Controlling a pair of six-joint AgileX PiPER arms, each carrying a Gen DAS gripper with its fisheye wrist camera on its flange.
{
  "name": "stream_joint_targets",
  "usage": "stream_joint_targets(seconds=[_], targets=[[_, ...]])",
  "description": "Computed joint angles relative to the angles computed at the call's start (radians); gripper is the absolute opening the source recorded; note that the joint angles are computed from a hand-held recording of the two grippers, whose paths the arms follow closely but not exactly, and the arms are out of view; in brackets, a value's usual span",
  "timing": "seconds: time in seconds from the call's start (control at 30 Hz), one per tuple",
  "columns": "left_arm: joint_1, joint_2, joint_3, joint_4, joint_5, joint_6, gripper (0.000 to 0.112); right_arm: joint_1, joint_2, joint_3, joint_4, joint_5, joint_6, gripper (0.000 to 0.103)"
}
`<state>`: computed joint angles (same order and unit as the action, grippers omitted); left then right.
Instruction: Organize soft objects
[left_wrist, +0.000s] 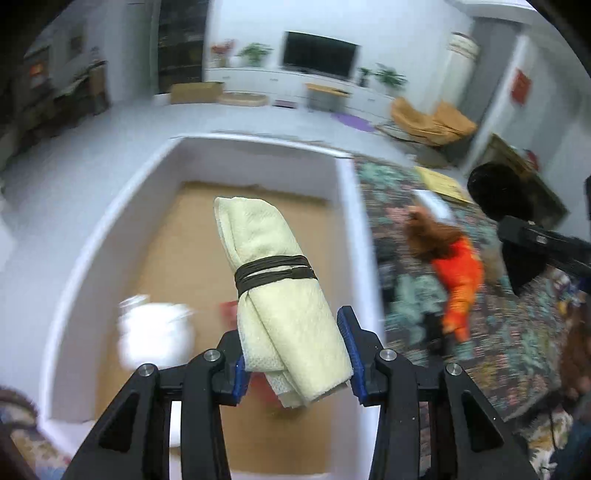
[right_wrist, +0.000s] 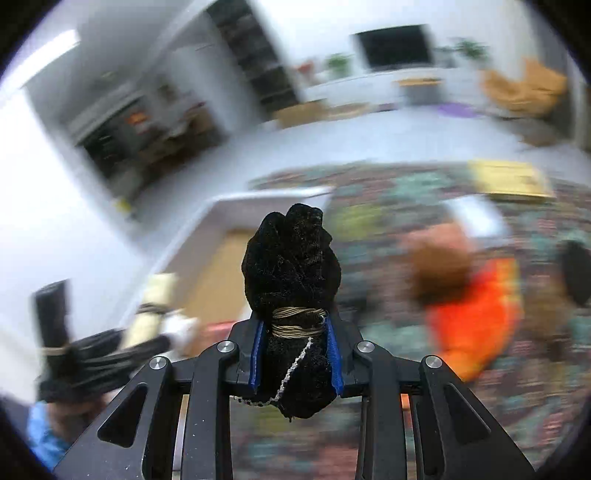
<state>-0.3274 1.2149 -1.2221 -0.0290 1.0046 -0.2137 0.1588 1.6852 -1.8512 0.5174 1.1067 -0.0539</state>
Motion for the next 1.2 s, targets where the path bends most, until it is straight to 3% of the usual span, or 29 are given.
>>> stream_joint_targets(seconds=[0.07,0.1,0.13,0.17,0.2,0.3,0.47,0.53,0.67,0.8,0.9,1.0,1.13,1.2], targets=[[0.037,-0.054,0.057,0.081,0.015,-0.020,0.046,0.099,0.026,-0.014,-0.005,-0.021,0.030,0.037],[0.047,-0.063,0.075,0.115,0.015,-0.034,0.056,0.131,0.038,-0.010,0.015,-0.031,0.029,0.054],[0.043,-0.073,0.094,0.158,0.017,-0.068,0.079,0.152,0.062,-0.019,0.054,-0.023,0.019,0.083],[0.048,-0.083,0.114,0.188,0.011,-0.097,0.089,0.170,0.075,-0.019,0.068,-0.017,0.021,0.086],[0.047,-0.098,0.136,0.215,-0.001,-0.129,0.094,0.183,0.068,-0.001,0.058,-0.025,0.024,0.085],[0.016,-0.127,0.165,0.244,-0.028,-0.192,0.094,0.175,-0.020,0.134,-0.010,-0.100,-0.009,0.085],[-0.183,-0.136,0.158,0.221,-0.093,-0.308,0.094,0.119,-0.230,0.472,-0.399,-0.281,0.153,0.085],[-0.305,-0.115,0.137,0.216,-0.126,-0.347,0.094,0.017,-0.301,0.648,-0.509,-0.346,0.216,0.085],[-0.582,-0.002,0.105,0.249,-0.226,-0.431,0.095,-0.217,-0.357,0.888,-0.585,-0.442,0.255,0.085],[-0.742,0.189,0.101,0.300,-0.311,-0.509,0.095,-0.418,-0.317,0.977,-0.649,-0.532,0.266,0.085],[-0.782,0.287,0.129,0.360,-0.355,-0.556,0.095,-0.504,-0.300,1.020,-0.710,-0.590,0.284,0.085],[-0.806,0.355,0.152,0.456,-0.374,-0.635,0.095,-0.568,-0.294,1.063,-0.591,-0.683,0.151,0.088],[-0.770,0.417,0.153,0.465,-0.409,-0.640,0.095,-0.587,-0.299,1.080,-0.549,-0.707,0.108,0.089],[-0.743,0.447,0.148,0.458,-0.434,-0.635,0.095,-0.556,-0.305,1.073,-0.587,-0.693,0.169,0.089]])
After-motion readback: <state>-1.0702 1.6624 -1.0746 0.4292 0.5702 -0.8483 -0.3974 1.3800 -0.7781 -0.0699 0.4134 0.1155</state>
